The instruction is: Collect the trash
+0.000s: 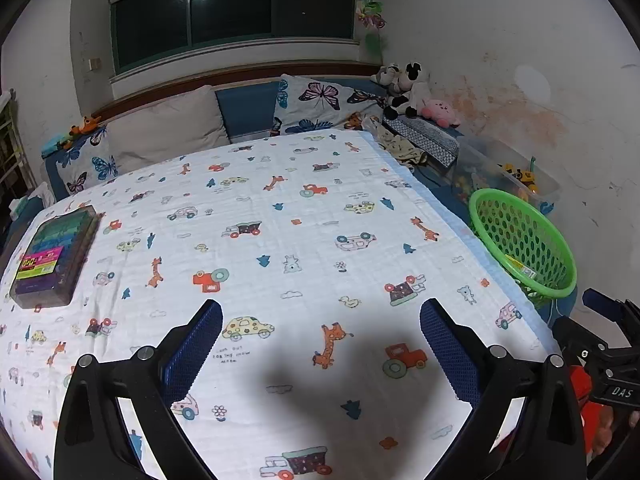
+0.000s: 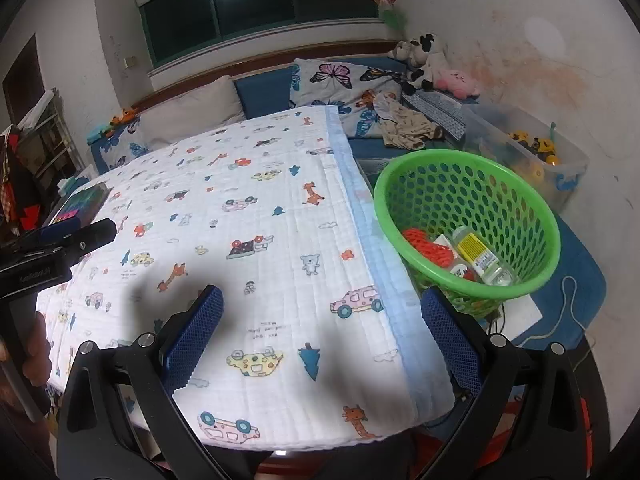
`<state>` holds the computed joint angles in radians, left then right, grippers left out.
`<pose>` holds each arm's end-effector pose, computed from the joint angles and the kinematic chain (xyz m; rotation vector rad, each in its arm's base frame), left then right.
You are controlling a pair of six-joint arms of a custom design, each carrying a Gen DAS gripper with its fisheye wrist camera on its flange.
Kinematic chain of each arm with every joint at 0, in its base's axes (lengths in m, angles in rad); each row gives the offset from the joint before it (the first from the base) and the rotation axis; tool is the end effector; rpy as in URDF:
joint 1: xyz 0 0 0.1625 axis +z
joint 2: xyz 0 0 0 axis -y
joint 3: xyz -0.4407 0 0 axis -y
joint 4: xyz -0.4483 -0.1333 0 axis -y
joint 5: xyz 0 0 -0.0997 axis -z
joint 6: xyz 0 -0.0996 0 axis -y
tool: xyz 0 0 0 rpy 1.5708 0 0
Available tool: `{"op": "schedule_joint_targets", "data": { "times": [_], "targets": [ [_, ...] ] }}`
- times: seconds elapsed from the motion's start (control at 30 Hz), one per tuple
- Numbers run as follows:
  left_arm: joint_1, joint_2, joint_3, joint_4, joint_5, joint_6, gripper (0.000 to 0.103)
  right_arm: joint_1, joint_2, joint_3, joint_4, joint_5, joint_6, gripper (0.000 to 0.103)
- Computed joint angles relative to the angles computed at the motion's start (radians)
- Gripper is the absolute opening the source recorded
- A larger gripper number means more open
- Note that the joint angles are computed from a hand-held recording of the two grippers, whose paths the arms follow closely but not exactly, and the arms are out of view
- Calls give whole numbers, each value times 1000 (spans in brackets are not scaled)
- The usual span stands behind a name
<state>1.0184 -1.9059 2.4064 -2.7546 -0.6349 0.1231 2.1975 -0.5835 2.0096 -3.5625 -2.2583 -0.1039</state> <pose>-0.0087 -0.4210 0.3807 0.3522 2.1832 -0.9905 0.3839 -0.4107 -0.0499 0.6419 -2.3971 0.9212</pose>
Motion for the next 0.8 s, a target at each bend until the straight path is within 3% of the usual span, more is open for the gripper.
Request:
{"op": "schedule_joint_targets", "data": {
  "times": [0.8],
  "targets": [
    [3,-4,9,-11,19,13,96,6,6,-7,5,3,-1,98]
  ]
}}
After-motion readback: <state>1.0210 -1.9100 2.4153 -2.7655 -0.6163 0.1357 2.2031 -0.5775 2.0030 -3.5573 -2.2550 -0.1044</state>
